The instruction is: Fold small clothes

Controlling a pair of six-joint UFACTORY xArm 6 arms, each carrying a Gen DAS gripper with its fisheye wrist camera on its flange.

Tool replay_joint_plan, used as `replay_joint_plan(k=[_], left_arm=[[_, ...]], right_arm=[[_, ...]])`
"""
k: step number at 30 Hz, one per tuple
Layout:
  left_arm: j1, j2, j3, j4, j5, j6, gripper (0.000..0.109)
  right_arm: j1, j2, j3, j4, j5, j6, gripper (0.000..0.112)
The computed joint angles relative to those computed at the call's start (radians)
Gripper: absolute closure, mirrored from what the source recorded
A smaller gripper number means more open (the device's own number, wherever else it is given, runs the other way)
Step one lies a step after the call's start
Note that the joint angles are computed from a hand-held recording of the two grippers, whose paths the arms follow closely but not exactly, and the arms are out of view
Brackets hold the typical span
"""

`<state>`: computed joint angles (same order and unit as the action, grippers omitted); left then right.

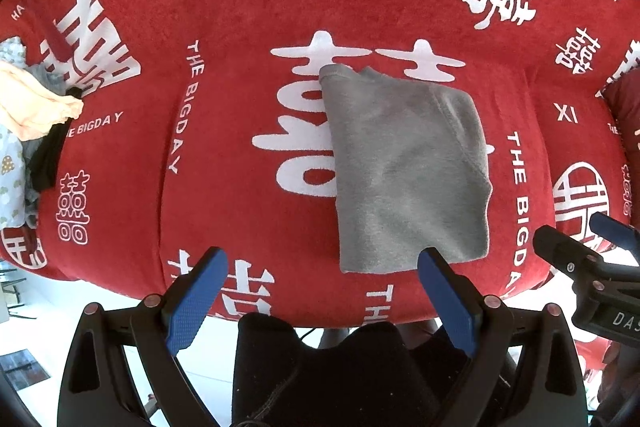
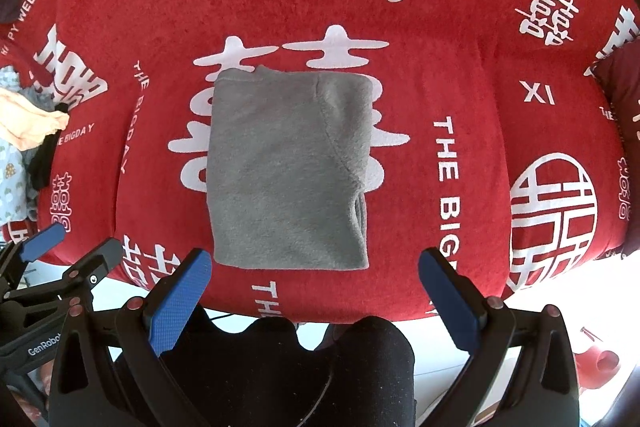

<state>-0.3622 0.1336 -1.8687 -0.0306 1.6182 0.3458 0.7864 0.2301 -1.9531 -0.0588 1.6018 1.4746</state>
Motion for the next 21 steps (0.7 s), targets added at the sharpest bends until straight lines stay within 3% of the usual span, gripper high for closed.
replay_joint_plan(k=[21], left_arm=[[0.003, 0.017, -0.029, -0.014, 0.032, 0.001, 0.012]], right_arm=[[0.002, 0.016, -0.033, -0.004, 0.025, -0.005, 0.009]])
